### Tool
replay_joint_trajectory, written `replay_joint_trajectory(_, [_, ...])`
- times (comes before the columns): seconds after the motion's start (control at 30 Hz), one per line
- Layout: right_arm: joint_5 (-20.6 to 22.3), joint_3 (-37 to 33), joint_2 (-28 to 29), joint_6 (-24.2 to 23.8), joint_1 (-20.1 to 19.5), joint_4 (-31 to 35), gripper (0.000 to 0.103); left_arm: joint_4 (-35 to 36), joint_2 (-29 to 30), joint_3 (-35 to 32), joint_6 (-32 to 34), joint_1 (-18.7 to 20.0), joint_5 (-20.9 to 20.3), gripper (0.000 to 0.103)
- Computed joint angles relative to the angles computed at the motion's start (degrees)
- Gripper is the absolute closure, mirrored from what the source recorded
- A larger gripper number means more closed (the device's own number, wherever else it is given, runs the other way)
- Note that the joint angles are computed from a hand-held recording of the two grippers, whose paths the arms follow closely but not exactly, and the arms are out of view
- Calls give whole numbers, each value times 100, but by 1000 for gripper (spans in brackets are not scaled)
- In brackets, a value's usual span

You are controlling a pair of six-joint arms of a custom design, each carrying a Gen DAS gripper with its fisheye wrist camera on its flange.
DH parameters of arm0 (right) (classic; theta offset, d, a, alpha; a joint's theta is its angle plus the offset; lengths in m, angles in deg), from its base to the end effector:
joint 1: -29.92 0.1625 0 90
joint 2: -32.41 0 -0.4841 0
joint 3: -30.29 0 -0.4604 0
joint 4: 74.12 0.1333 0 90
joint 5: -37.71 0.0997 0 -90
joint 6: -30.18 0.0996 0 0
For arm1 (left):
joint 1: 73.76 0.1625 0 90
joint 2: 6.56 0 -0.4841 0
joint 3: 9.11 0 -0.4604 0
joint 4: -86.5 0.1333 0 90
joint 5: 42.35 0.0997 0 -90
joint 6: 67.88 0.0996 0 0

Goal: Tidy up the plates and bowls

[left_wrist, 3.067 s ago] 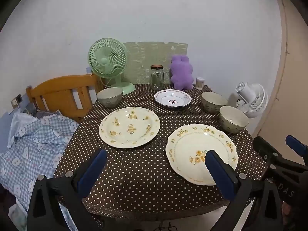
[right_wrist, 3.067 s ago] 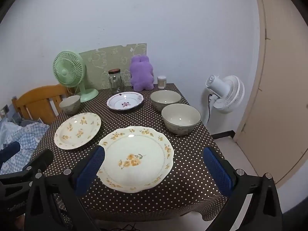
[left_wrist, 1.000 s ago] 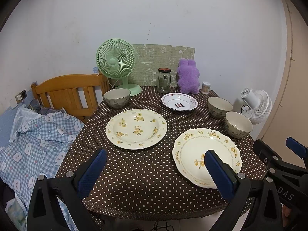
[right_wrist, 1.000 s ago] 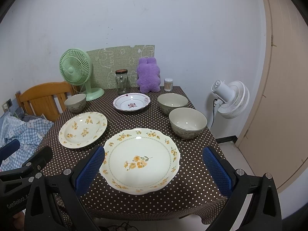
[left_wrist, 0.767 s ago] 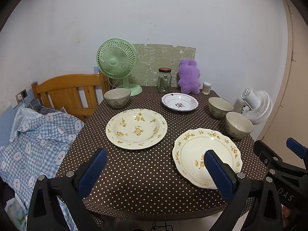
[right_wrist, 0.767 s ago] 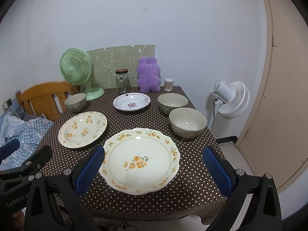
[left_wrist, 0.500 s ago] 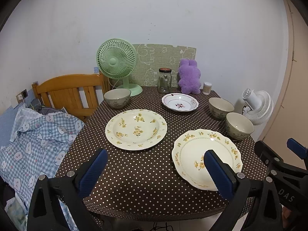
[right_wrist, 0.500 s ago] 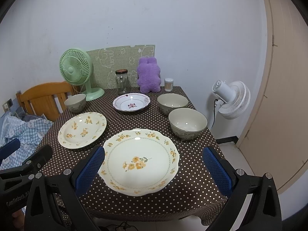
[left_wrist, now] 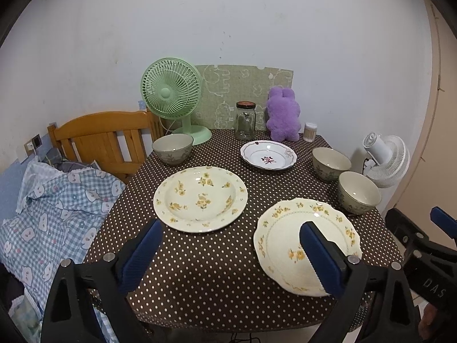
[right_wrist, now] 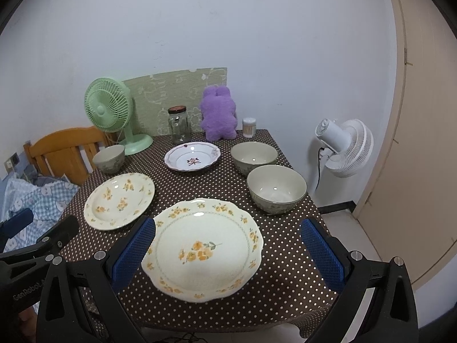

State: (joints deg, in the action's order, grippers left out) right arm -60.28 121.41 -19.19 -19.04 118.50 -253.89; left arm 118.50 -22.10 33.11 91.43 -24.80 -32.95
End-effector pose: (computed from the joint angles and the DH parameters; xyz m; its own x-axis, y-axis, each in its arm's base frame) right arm 0.0997 -0.7982 0.2625 -0.6569 -0.3982 0.6402 -0.7373 0.5170 -0.4349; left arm -0.3513 -0.7562 0.0198 -0.6284 -0.4892 -0.6048 0.3622 0.5040 -0.7841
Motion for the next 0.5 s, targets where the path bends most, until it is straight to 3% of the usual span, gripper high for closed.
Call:
replay_joint_trajectory(0.23, [-224, -392, 248, 219, 54, 217, 1, 366, 182, -493, 53, 190, 329, 9])
replay_joint_trajectory(0.5, [-719, -897, 692, 261, 217, 336, 1, 877, 579, -1602, 591, 491, 1029, 13])
